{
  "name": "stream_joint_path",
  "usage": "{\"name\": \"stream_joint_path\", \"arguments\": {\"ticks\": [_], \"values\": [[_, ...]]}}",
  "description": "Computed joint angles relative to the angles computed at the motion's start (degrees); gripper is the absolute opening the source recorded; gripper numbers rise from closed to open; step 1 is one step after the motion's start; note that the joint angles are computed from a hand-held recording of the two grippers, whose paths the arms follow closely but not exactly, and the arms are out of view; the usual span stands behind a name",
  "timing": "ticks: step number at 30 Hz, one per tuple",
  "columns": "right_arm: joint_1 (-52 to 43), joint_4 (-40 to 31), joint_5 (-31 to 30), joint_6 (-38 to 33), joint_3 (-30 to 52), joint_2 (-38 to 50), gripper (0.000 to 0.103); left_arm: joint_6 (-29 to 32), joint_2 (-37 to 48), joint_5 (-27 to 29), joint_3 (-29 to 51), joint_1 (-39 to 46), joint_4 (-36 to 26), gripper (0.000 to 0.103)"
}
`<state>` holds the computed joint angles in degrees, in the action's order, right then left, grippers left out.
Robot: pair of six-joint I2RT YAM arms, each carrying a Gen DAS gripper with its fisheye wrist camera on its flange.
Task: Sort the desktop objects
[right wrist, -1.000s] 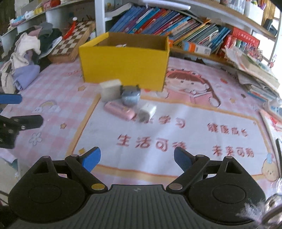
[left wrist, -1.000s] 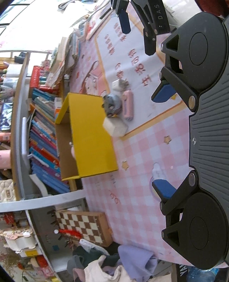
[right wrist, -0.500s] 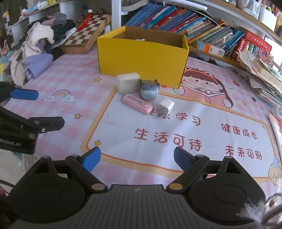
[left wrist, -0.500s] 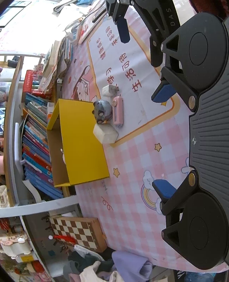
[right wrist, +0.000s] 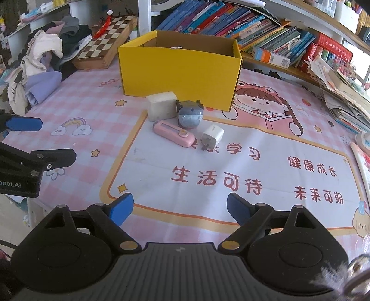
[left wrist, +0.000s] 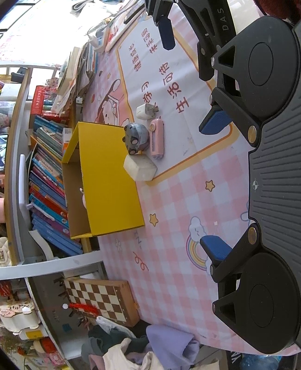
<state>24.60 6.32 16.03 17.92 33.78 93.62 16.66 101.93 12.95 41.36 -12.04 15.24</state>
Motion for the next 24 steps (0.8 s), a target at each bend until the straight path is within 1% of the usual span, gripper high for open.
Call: {"name": "stream_joint_path", "arguments": {"ticks": [9,13,24], "values": [[-0.8,-0.7,-0.2,0.0,0.4,0.6,0.087,0.0,1.7,0.7,1.7,-0.2,-0.7,0.096],[-1.4,-0.8,-0.7,0.2,0.7,0.8,0.084,0.1,2.2,0.8,2.1,-0.6,-0.7,0.096],[-2.6,-1.2,-1.8,-1.2,1.8,2.0,0.084,-0.4,3.6,0.5,3.8,-1.1,-1.3,0.096]]}}
